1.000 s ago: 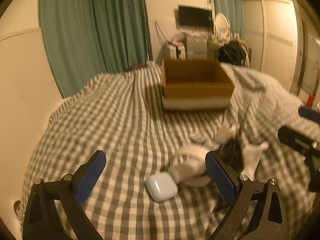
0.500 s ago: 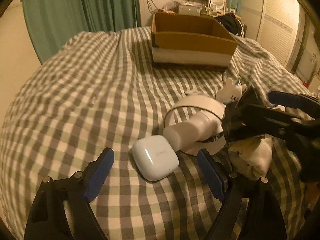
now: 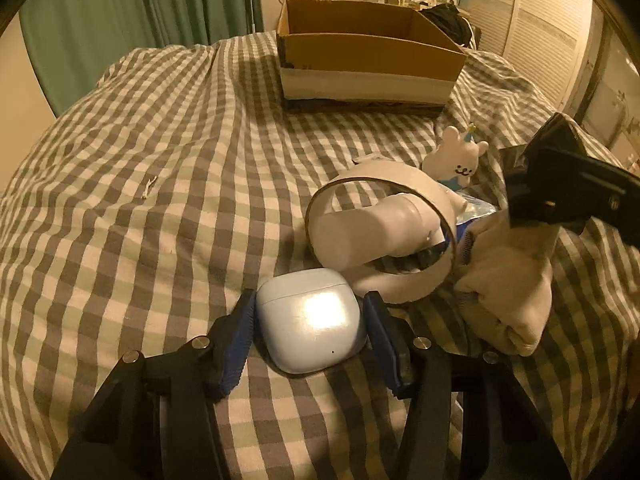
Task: Organize objects
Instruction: 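Grasp the white earbud case with the left gripper while the right gripper grasps the tape roll, then carry both items over the box and open both grippers to drop them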
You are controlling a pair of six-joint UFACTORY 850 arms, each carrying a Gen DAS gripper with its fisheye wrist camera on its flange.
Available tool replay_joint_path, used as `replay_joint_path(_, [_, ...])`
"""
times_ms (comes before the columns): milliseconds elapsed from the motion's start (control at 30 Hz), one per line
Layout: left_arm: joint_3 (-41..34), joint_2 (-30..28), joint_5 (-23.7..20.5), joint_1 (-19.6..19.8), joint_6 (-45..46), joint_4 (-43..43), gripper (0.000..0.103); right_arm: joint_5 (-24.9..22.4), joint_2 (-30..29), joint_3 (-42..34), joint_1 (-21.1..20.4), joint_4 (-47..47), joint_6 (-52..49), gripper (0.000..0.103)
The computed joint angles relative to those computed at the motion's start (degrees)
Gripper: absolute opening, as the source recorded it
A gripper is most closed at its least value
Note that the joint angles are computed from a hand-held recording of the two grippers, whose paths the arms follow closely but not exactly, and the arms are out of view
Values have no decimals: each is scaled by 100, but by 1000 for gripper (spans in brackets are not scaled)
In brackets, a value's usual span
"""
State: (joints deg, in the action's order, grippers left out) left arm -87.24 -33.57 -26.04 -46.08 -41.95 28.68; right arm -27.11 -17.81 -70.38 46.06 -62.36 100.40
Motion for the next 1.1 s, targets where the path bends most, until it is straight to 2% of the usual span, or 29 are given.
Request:
replay_joint_path(367, [369, 591, 192, -104, -1106, 1146, 55, -523, 352, 118, 183, -515, 459, 78])
replay_joint_path(533, [243, 774, 293, -54, -1298, 1417, 55, -885, 437, -50, 234, -557, 184, 78])
replay_joint_path(633, [-50, 784, 448, 25, -1019, 1178, 55, -1118, 422, -266, 197, -556, -117, 78])
replay_joint_path(767, [-658, 621, 393, 42, -944, 1360, 55, -1428, 351, -621, 141, -523, -584, 78])
replay_joint_path(833, [-1021, 482, 420, 77, -509, 1018, 55, -1598, 308, -840, 101, -555, -836, 78])
replay_joint_path(900, [-1555, 245, 429, 148, 342, 243, 55, -1671, 238, -1101, 14, -571, -1078, 78])
replay_joint_path(1100, [-3507, -772, -95, 224, 1480, -477, 55, -1763, -61, -1832, -309, -538, -1688, 78])
